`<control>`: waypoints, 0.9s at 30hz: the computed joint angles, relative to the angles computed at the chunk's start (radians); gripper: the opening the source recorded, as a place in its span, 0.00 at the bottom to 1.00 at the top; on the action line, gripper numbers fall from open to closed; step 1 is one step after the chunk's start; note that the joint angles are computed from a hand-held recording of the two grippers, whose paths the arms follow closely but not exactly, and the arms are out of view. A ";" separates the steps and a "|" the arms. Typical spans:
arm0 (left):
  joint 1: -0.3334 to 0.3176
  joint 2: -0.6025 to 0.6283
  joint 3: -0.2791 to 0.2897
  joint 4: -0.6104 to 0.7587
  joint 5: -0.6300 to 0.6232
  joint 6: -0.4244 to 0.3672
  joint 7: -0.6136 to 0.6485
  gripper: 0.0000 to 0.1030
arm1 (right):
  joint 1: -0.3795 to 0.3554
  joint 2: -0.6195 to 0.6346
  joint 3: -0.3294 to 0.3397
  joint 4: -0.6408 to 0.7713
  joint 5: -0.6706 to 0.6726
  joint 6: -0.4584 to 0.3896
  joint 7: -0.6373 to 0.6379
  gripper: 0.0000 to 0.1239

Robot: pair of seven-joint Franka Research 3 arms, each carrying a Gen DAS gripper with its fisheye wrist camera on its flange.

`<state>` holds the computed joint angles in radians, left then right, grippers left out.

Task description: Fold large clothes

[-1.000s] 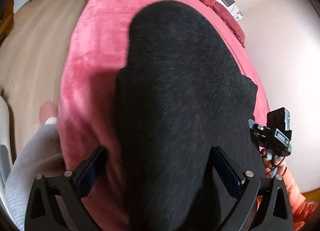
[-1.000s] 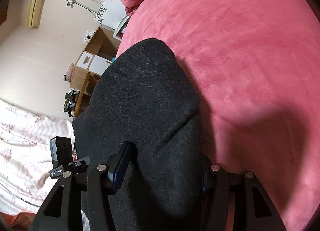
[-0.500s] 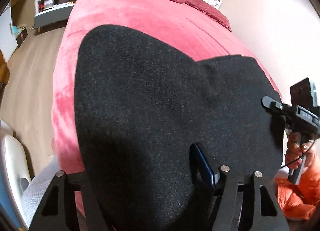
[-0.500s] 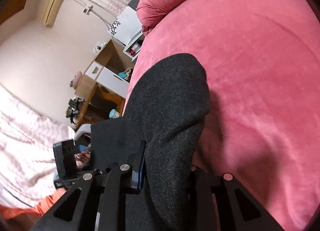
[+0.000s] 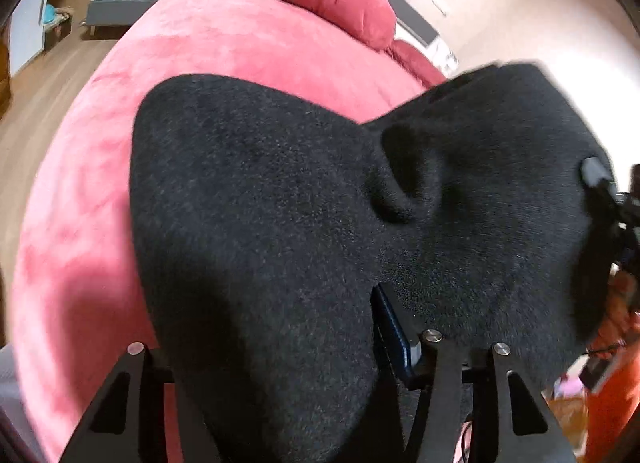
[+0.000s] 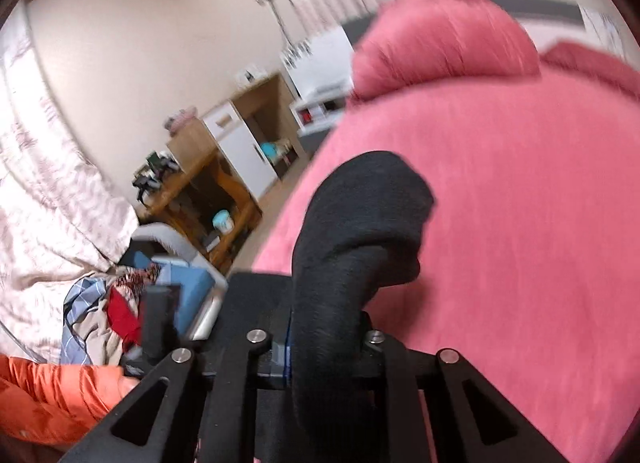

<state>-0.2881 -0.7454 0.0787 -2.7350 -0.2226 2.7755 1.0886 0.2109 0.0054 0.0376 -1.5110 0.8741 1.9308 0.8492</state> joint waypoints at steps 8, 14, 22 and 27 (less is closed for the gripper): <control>0.198 0.465 -0.176 0.433 0.147 -0.088 -0.002 0.66 | -0.031 0.140 -0.021 0.043 -0.187 0.401 0.184 0.27; 0.293 0.358 -0.278 0.367 0.429 -0.113 -0.193 0.70 | -0.087 0.121 -0.103 -0.137 -0.539 0.447 0.611 0.31; 0.391 0.309 -0.479 0.359 0.767 -0.045 -0.408 0.72 | -0.030 -0.056 -0.027 -0.314 -0.257 0.630 0.147 0.31; 0.381 0.463 -0.492 0.518 0.922 -0.224 -0.389 0.72 | 0.021 0.175 0.024 0.024 -0.433 0.405 0.137 0.32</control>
